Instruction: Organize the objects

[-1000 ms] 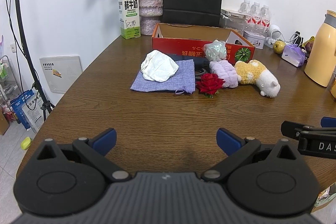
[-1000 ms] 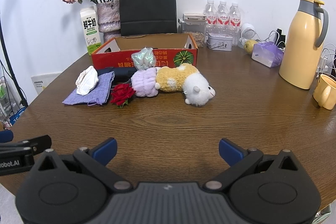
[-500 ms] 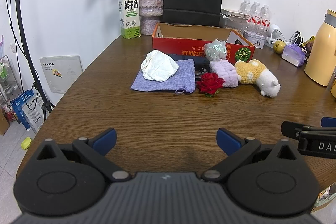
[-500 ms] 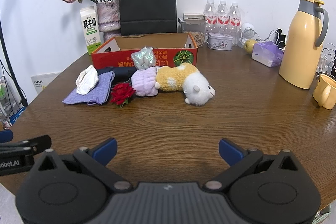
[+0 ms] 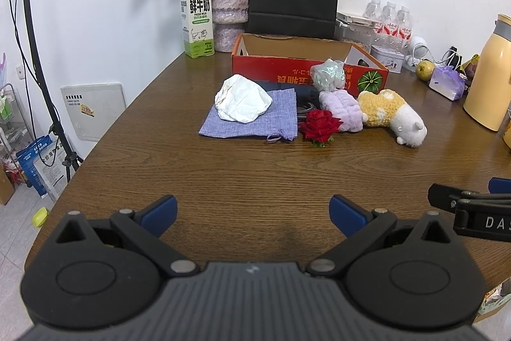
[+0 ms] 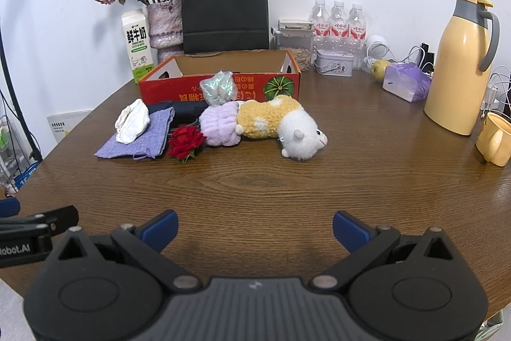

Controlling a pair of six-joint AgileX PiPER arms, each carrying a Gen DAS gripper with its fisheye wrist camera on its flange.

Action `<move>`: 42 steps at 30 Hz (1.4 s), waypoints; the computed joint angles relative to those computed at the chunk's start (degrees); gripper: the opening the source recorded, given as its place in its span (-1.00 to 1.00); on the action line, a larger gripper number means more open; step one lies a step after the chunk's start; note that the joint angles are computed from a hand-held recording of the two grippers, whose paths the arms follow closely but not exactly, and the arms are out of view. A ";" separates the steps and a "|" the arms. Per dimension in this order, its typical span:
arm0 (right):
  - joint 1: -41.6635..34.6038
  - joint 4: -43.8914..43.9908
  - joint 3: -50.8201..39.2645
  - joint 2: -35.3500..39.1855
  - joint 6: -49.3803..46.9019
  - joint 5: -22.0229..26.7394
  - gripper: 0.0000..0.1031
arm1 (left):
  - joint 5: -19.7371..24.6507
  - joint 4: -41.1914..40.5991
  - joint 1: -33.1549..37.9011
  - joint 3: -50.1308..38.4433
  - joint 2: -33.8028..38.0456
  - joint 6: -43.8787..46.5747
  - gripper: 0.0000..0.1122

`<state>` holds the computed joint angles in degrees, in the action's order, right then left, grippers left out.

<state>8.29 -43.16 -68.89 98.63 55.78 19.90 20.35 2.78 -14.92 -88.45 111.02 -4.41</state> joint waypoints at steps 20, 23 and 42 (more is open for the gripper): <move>-0.52 0.81 -1.61 1.31 -1.90 -0.06 1.00 | 0.91 -4.00 -0.32 -3.13 1.76 4.70 0.84; -1.01 2.42 -2.65 2.01 -3.72 -0.16 1.00 | 2.11 -5.76 -0.23 -5.20 2.96 6.25 0.84; -4.75 6.47 -18.26 15.54 -13.92 0.21 1.00 | 15.32 -2.64 1.37 -36.75 21.96 3.05 0.84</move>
<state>3.54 -36.69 -87.14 114.16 41.85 20.11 35.66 0.14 -13.55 -125.20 132.98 -1.36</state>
